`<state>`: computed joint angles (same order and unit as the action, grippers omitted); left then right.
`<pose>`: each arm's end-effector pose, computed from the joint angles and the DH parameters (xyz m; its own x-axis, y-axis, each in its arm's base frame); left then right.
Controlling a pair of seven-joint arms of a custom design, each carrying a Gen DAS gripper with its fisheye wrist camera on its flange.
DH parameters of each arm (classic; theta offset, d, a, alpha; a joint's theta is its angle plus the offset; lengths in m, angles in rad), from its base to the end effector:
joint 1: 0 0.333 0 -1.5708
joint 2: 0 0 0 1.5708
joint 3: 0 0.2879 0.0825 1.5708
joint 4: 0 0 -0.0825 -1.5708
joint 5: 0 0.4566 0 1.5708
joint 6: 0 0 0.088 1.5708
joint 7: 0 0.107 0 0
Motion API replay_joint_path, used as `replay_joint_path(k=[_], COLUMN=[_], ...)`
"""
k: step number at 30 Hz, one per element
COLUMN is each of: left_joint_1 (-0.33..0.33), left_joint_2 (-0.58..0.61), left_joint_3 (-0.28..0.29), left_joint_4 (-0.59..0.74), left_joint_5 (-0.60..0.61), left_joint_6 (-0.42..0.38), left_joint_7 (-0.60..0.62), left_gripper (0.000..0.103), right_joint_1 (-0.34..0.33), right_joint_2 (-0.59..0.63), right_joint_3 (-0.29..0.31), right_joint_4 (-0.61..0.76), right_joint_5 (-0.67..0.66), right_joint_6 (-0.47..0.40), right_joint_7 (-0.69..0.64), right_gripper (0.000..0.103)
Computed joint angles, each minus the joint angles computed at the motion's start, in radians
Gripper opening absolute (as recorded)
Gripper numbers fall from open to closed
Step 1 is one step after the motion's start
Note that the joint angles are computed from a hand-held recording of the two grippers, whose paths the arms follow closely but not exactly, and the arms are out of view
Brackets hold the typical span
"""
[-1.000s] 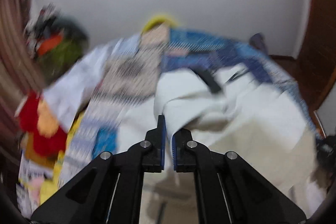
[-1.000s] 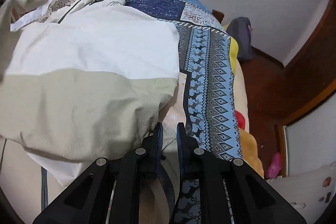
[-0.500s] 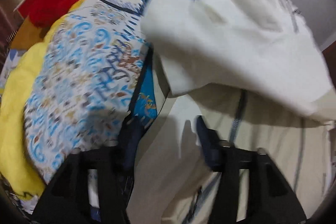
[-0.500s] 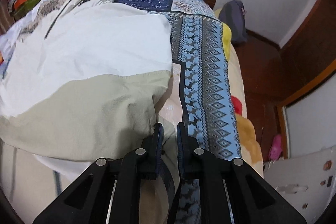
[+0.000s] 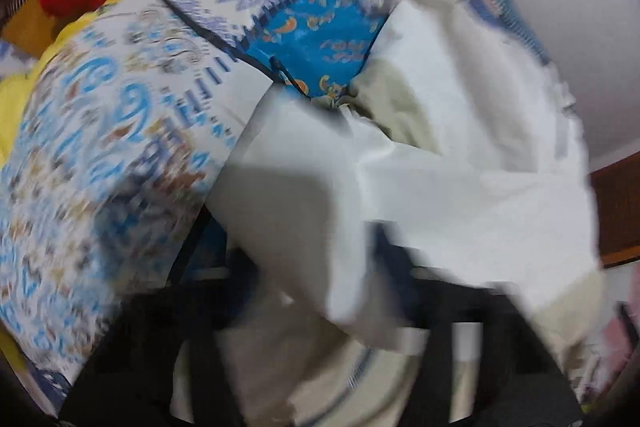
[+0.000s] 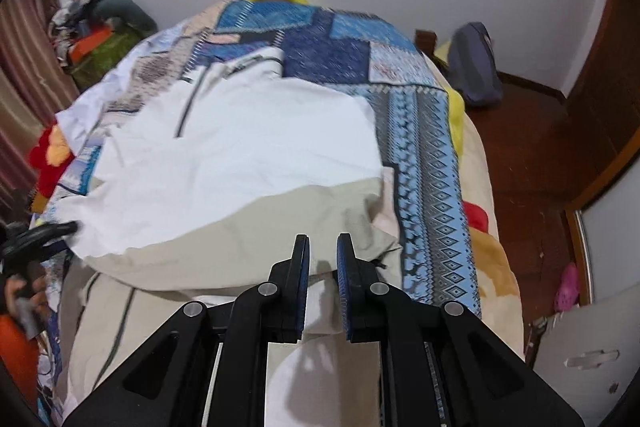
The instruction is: Fold large clothes
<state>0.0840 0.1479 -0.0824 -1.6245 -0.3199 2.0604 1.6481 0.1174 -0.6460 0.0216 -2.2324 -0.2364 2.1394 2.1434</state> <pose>0.7031 -0.0127 0.5206 -0.0087 -0.9543 0.2986 -0.9557 -0.0800 -0.2832 0.4780 0.0587 0.6443 -0.3347 -0.9399 -0.0681 -0.7661 0.3135 -0.5611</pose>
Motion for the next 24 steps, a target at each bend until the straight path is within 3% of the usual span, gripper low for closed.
replay_joint_path(k=[3, 6, 11, 16, 19, 22, 24], left_joint_1=[-0.037, -0.068, -0.089, -0.114, -0.109, -0.098, -0.101], left_joint_2=[-0.027, -0.106, -0.16, -0.127, -0.076, -0.017, 0.036], left_joint_3=[-0.013, -0.03, -0.036, -0.044, -0.041, -0.031, -0.014], left_joint_4=[-0.033, -0.099, -0.071, 0.016, 0.062, 0.098, 0.128], left_joint_5=[0.092, 0.146, -0.035, -0.161, -0.146, -0.08, 0.037], left_joint_6=[0.109, 0.267, 0.397, 0.529, 0.544, 0.477, 0.389], left_joint_7=[-0.003, 0.059, 0.218, 0.31, 0.262, 0.147, 0.035], left_gripper=[0.014, 0.01, 0.009, 0.009, 0.01, 0.012, 0.013], right_joint_1=[-0.002, -0.014, -0.033, -0.019, -0.005, 0.009, 0.019], right_joint_2=[-0.031, -0.056, -0.034, 0.032, 0.1, 0.18, 0.25], right_joint_3=[-0.001, -0.011, -0.021, -0.012, -0.001, 0.005, 0.006], right_joint_4=[-0.018, -0.037, -0.014, 0.033, 0.076, 0.122, 0.163], right_joint_5=[0.002, 0.009, 0.008, -0.001, -0.012, -0.015, -0.012], right_joint_6=[0.021, 0.025, 0.003, 0.087, 0.143, 0.155, 0.126], right_joint_7=[0.007, 0.028, 0.03, -0.006, -0.034, -0.066, -0.094], right_gripper=[0.01, 0.01, 0.01, 0.01, 0.01, 0.01, 0.01])
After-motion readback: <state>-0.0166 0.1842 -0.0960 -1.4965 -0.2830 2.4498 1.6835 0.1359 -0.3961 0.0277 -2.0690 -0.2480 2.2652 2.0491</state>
